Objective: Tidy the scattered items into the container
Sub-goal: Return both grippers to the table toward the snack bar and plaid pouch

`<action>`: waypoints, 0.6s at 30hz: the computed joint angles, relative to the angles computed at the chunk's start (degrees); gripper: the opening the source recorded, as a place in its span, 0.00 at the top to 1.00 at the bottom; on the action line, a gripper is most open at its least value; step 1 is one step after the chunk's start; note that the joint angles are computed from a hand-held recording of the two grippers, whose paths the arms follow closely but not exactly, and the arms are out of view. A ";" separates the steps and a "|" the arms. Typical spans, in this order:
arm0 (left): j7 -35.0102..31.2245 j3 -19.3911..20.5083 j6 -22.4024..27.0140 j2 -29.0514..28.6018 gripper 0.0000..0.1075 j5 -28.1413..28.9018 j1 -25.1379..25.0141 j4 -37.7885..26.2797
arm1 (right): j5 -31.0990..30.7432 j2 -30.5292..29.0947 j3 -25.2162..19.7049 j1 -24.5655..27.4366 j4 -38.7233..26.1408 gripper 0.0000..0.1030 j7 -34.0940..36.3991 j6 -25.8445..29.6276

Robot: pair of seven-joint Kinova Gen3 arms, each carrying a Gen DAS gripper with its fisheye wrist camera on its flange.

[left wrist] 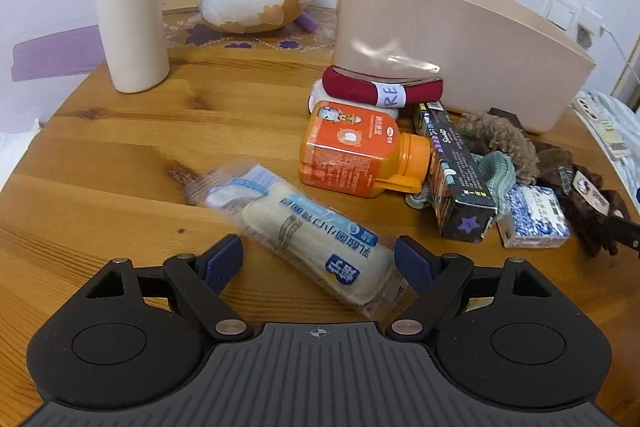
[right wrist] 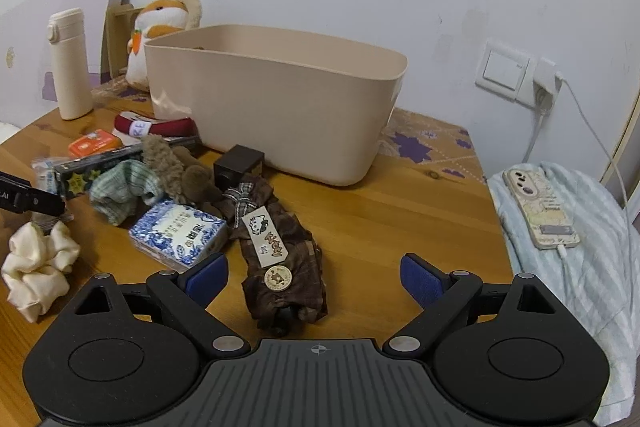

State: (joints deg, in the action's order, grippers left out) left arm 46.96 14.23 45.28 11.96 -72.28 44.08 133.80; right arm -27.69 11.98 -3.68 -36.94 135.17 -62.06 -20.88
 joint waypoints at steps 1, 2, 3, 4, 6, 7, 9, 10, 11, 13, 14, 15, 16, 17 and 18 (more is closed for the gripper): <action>0.16 -0.02 0.73 0.71 0.20 0.17 0.18 -0.54 | 0.07 0.56 0.00 0.05 -0.45 0.09 0.01 0.10; 0.17 -0.14 1.22 1.33 0.19 0.32 0.29 -1.04 | 0.01 1.04 0.15 -0.12 -0.83 0.09 0.16 0.12; -0.08 -0.29 1.77 1.91 0.19 0.64 0.41 -1.59 | -0.10 1.46 0.38 -0.40 -1.22 0.09 0.42 0.23; -0.31 -0.49 2.37 2.50 0.18 0.98 0.57 -2.17 | -0.08 1.91 0.58 -0.63 -1.68 0.09 0.62 0.45; -0.07 -0.98 3.26 3.59 0.17 1.14 1.04 -3.09 | 0.27 2.70 0.90 -0.89 -2.52 0.09 0.67 0.97; 0.25 -1.24 3.74 4.17 0.16 1.06 1.33 -3.50 | 0.34 3.13 1.20 -1.16 -2.98 0.09 0.79 1.25; 0.40 -1.69 4.00 4.88 0.12 0.94 1.59 -4.07 | 0.00 4.06 2.11 -2.15 -3.83 0.09 1.31 1.56; 0.69 -1.90 4.25 5.24 0.12 0.95 1.79 -4.36 | -0.06 4.47 2.46 -2.51 -4.19 0.09 1.42 1.71; 1.13 -2.11 4.61 5.61 0.11 0.94 2.04 -4.61 | -0.06 4.84 2.76 -2.80 -4.49 0.09 1.46 1.81; 2.02 -2.41 5.50 6.33 0.11 0.95 2.65 -5.06 | 0.15 5.52 3.15 -3.24 -4.92 0.09 1.33 1.80; 2.23 -2.51 6.05 6.78 0.10 0.95 2.98 -5.31 | 0.50 5.82 3.15 -3.26 -5.05 0.09 1.12 1.73; 2.24 -2.59 6.74 7.33 0.10 1.02 3.33 -5.64 | 0.82 6.08 3.22 -3.36 -5.17 0.09 1.01 1.66; 2.01 -2.64 7.43 7.81 0.10 1.20 3.67 -5.98 | 0.93 6.35 3.46 -3.65 -5.26 0.09 1.09 1.51; 1.66 -2.68 8.05 8.24 0.10 1.38 3.99 -6.28 | 0.70 6.57 3.91 -4.23 -5.28 0.10 1.40 1.33; 1.61 -2.76 8.53 8.56 0.10 1.36 4.34 -6.39 | 0.51 6.74 4.28 -4.68 -5.35 0.12 1.73 1.32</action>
State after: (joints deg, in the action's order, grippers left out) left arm 48.57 11.46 53.80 20.52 -70.93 48.42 127.41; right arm -27.18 18.72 0.60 -41.61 129.82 -60.33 -19.56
